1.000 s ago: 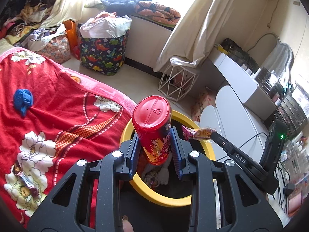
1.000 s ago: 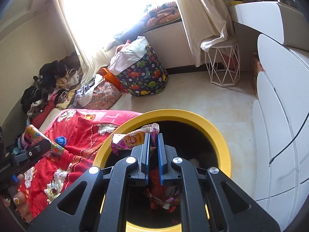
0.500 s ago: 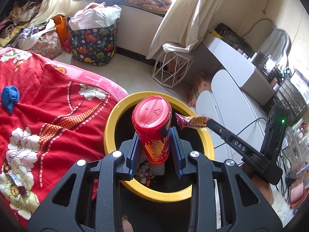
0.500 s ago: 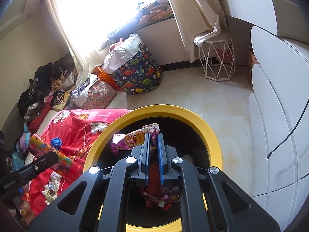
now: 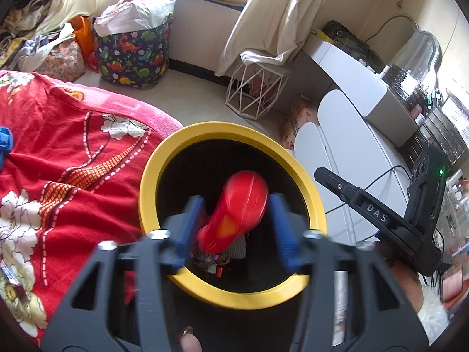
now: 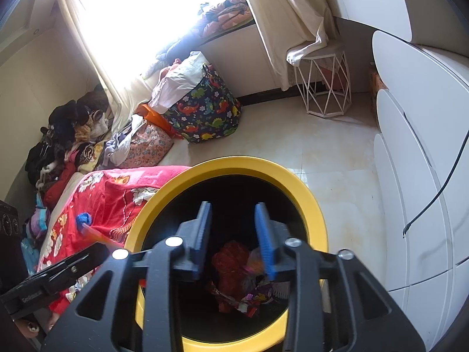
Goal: Collect trash
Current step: 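Open the left tool to drop the can while the right tool releases the wrapper, then move both open tools back toward the blue bag and chocolate wrapper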
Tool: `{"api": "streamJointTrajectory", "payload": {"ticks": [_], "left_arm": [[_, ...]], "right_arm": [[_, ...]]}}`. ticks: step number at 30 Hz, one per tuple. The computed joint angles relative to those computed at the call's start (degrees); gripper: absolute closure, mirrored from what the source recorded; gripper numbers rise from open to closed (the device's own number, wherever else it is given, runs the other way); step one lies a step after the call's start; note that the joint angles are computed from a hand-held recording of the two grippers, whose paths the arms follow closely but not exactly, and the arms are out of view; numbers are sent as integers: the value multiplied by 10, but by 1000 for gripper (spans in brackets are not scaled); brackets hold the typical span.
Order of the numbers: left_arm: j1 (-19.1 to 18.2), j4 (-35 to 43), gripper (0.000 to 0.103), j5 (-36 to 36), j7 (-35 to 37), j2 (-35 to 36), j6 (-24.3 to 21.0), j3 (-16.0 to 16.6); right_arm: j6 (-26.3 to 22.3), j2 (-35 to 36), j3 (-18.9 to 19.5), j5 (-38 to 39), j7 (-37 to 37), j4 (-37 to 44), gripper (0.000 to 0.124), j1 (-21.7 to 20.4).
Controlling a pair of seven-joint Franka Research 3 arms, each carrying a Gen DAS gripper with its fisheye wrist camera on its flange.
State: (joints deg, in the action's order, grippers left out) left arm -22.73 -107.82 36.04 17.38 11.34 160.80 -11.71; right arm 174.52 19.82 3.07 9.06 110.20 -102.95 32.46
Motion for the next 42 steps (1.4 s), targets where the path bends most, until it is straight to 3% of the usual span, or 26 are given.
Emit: {"api": "streamJointTrajectory", "payload": {"ticks": [2,4,5,9,17,28,37,42], "left_arm": [[-2,-3,40,11,-10,-4,3,4],[-6,-7,22,33,-31,-12,-1,9],[-6,-9,18,43,-41,-15,-3,11],[-3,-19,11,87,-86,-35,-19,13],[25,-51,11,168,-165,-87,-67,-4],[78,-122,11,207,-236,-161,-86,-24],[133,-193,11,198,-252,-226,-93,-29],[163,-233,11,164,-229,-259,-97,-19]], "right_arm": [[2,-2,-4,-2,3,-3,85,3],[5,-3,-3,-1,4,-4,79,2],[6,-3,-3,0,5,-4,78,3],[10,-2,9,9,-6,-1,73,-4],[28,0,40,29,-55,11,61,-9],[29,22,94,68,-156,54,52,-14],[-40,76,125,86,-238,148,52,8],[-112,131,151,104,-304,233,52,23]]}}
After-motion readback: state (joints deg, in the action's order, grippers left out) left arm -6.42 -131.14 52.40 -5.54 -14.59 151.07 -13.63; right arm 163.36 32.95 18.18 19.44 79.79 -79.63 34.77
